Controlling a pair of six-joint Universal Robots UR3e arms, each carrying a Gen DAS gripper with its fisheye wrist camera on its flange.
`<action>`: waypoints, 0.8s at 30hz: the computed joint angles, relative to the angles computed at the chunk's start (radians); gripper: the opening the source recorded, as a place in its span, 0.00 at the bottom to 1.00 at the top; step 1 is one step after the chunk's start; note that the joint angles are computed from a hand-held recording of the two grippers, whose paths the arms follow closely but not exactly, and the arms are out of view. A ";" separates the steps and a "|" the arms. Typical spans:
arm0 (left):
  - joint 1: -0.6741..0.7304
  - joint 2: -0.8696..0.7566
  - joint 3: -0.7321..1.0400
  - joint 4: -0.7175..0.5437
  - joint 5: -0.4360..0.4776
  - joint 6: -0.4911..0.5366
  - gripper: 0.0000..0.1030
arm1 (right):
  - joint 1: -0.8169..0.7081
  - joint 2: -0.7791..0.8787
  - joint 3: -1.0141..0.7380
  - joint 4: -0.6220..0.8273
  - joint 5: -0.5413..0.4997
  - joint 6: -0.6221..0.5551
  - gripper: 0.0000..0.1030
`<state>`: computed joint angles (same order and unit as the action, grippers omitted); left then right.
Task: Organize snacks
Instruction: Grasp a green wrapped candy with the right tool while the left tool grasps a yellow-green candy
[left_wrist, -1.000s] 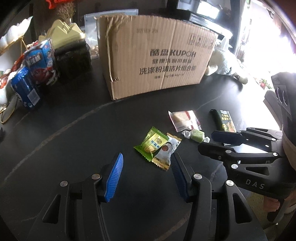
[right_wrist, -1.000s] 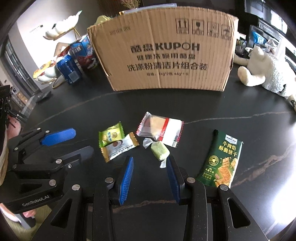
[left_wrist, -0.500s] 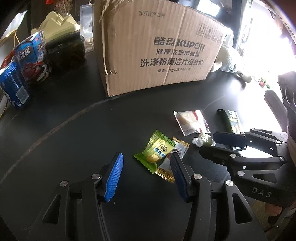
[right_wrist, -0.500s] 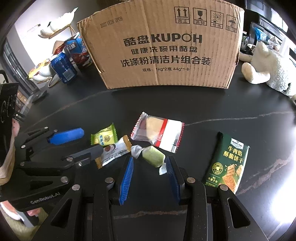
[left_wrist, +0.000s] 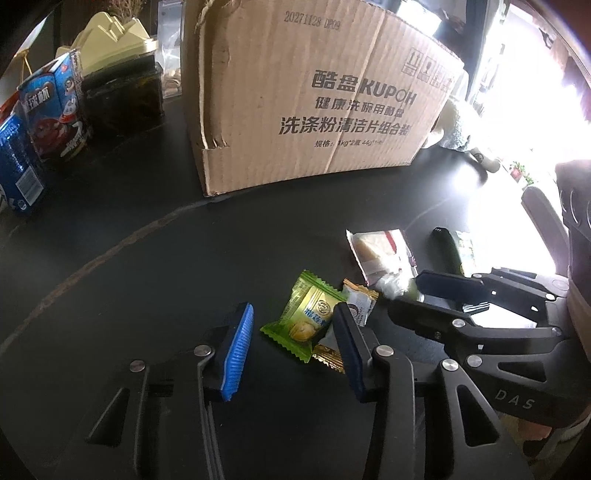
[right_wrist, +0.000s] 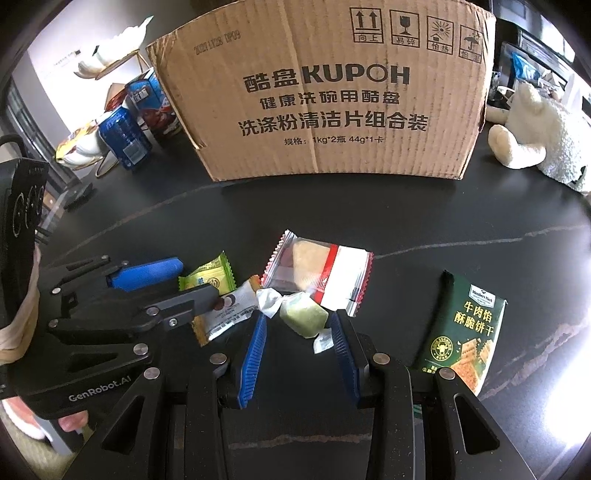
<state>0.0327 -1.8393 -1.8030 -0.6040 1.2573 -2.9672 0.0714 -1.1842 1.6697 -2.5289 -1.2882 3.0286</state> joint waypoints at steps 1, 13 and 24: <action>0.002 -0.001 0.002 -0.001 -0.002 0.001 0.38 | 0.001 0.003 -0.004 0.000 0.001 0.001 0.37; 0.013 0.039 -0.036 -0.018 -0.007 0.017 0.37 | 0.013 0.016 -0.007 -0.017 0.004 -0.004 0.26; -0.017 0.023 -0.031 0.013 0.015 -0.007 0.22 | 0.019 0.003 0.020 -0.060 -0.006 0.006 0.23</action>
